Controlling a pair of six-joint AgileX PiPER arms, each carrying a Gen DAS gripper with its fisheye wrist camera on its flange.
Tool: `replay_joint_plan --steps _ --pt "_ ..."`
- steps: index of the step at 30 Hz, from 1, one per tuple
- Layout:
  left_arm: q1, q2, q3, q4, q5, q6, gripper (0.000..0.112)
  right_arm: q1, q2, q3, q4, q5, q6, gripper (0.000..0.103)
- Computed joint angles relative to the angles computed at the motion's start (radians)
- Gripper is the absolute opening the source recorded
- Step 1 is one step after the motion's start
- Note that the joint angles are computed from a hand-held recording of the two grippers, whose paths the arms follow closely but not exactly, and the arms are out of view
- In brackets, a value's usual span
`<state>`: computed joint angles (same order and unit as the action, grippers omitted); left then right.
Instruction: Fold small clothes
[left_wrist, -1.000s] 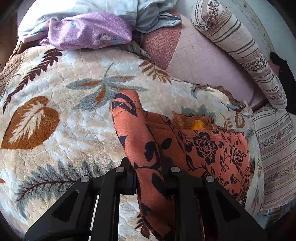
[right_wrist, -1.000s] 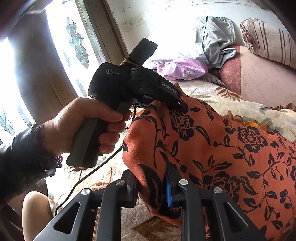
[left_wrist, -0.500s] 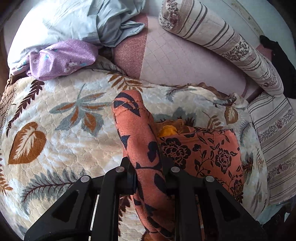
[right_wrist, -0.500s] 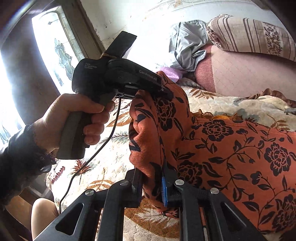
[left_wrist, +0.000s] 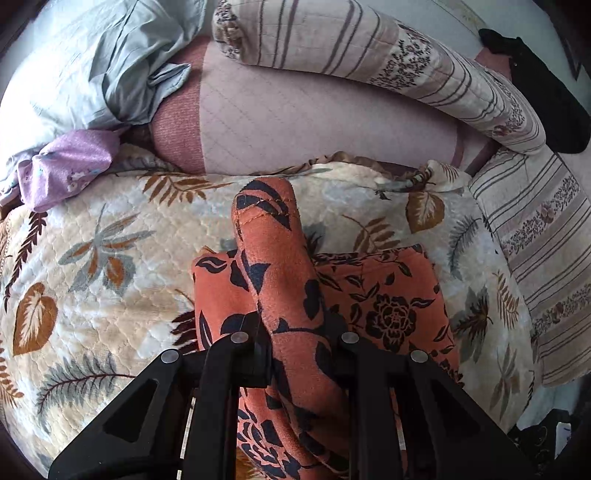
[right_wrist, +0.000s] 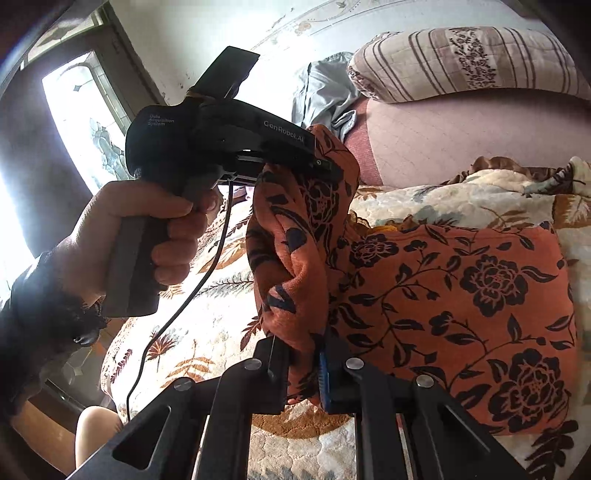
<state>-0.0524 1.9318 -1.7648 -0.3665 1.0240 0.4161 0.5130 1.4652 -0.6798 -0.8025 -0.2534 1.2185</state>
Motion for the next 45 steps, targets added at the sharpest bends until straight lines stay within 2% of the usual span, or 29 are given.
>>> replay_joint_plan --steps 6,11,20,27,36,40,45 --pt "-0.109 -0.002 0.005 0.043 -0.022 -0.069 0.015 -0.079 -0.093 0.119 -0.005 -0.055 0.011 0.012" --pt "-0.2 0.014 0.011 0.093 -0.051 -0.121 0.015 -0.157 -0.162 0.208 -0.073 -0.09 0.069 0.011" --pt "-0.34 0.118 -0.073 0.185 -0.053 -0.226 0.015 -0.318 -0.231 0.351 -0.118 -0.197 0.088 0.011" --pt "-0.419 0.213 -0.158 0.246 -0.04 -0.282 0.015 -0.459 -0.201 0.406 -0.168 -0.272 0.073 0.011" --pt "-0.487 0.375 -0.297 0.322 -0.004 -0.358 0.015 -0.614 -0.077 0.421 -0.215 -0.386 0.057 0.011" --pt "-0.515 0.413 -0.318 0.372 -0.012 -0.389 0.015 -0.622 -0.065 0.415 -0.23 -0.369 0.088 0.011" --pt "-0.546 0.439 -0.345 0.422 0.0 -0.408 0.018 -0.635 0.032 0.392 -0.236 -0.367 0.113 0.011"
